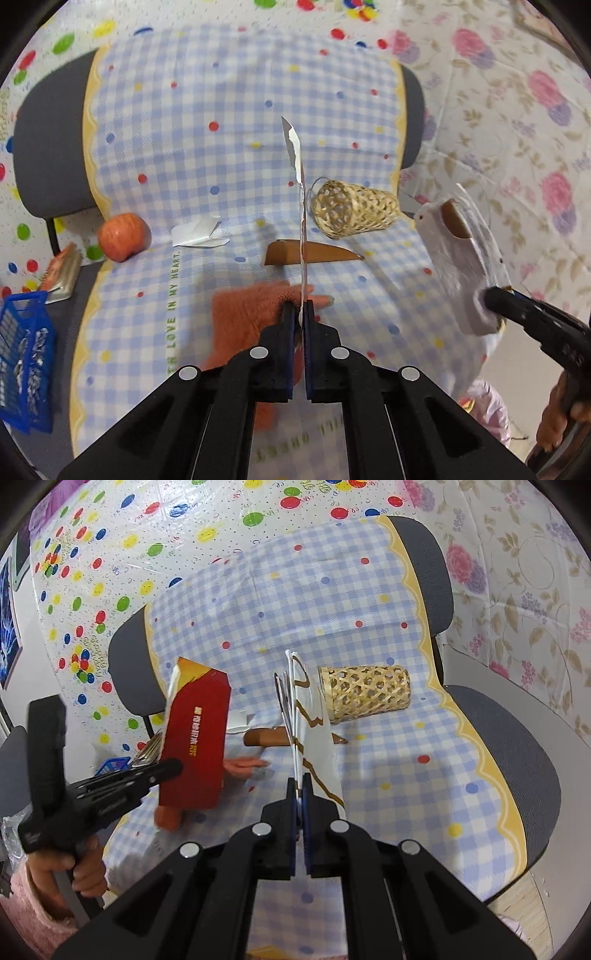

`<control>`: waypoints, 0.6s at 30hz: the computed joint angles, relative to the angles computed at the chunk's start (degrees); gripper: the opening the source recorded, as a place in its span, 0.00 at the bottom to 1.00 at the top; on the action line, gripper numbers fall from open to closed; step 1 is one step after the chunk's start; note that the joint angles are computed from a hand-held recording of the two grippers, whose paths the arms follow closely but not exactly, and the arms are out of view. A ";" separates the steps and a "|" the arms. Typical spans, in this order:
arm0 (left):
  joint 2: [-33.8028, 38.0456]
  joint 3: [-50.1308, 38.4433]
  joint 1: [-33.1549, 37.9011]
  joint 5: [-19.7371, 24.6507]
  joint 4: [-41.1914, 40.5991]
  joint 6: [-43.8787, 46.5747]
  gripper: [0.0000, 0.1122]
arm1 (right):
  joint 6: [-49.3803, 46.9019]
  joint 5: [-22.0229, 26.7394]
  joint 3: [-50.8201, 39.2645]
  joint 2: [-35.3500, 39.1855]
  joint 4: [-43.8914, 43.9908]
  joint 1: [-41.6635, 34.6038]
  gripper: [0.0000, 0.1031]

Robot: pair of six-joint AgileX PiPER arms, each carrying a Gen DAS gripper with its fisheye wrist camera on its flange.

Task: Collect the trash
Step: 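Grasp the red snack box with the left tool while the right tool holds the striped paper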

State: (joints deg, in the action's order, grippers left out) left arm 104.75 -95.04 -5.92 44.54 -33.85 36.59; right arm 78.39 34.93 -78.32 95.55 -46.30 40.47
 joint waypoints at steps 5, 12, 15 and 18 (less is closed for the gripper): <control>4.58 -7.66 4.31 7.29 -2.18 -2.65 0.04 | 3.84 2.92 2.12 -2.47 -2.60 2.52 0.03; 13.52 -19.14 7.11 18.42 -1.80 -3.50 0.09 | 5.56 3.76 3.86 -3.03 -2.39 4.02 0.03; 15.86 -19.68 6.40 20.16 1.49 -4.86 0.16 | 5.54 3.28 3.97 -2.64 -1.88 4.02 0.03; 13.62 -14.29 6.19 14.87 1.69 -2.50 0.26 | 4.76 3.02 3.49 -2.09 -1.19 3.86 0.03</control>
